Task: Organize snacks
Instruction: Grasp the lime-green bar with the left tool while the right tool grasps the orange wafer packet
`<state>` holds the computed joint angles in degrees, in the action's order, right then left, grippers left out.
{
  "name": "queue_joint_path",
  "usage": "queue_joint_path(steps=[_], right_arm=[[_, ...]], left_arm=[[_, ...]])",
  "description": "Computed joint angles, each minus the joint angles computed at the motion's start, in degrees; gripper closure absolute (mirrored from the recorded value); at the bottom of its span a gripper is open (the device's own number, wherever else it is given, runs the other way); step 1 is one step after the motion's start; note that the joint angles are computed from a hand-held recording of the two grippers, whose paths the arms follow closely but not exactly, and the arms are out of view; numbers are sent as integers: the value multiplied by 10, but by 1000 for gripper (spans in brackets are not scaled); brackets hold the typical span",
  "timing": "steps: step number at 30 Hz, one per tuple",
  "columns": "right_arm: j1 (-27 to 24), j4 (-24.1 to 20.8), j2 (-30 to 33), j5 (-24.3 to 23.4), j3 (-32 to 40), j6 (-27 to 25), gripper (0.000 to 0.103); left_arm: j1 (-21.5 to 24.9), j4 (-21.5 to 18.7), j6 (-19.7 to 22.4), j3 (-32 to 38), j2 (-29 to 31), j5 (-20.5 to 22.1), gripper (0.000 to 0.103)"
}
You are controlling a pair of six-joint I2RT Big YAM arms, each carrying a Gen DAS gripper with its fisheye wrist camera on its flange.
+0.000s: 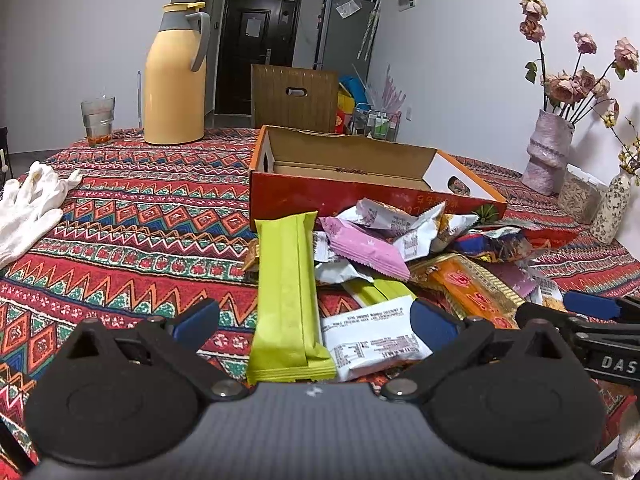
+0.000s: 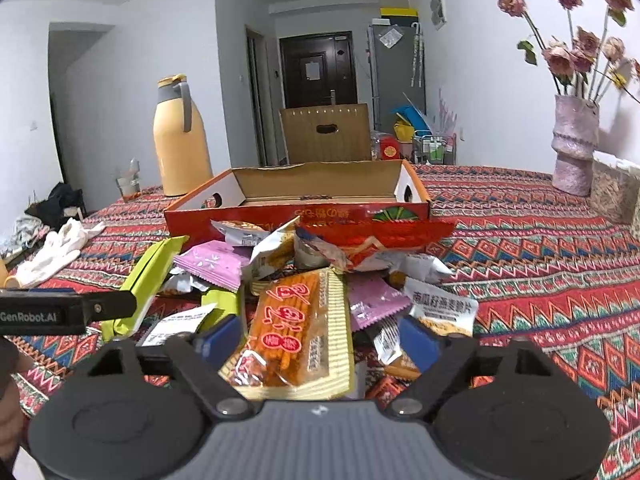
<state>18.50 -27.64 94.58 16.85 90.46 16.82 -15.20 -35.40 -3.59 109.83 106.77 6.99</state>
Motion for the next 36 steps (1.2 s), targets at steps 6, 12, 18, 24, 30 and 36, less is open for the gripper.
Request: queue_joint_path(steps=[6,12,18,24,30,36], right_arm=[[-3,-49,47,-18,69,-21,38],[-8,-148,113,-27,171,-31,37],[-1,-201,147,-12,224,-71,39],[3,-223,157,-15,242,-99,68],[10,-189,131,-20,208,-96,75],[16,-104,77,-20,145,-78,75]], left_arm=[[5,-15,-1,22,14,-2,0],[10,-20,4,31,20,2,0],[13,-35,5,45,31,9,0],[16,-47,7,52,37,15,0],[19,-74,4,79,49,16,0],[20,-117,-2,134,78,3,0]])
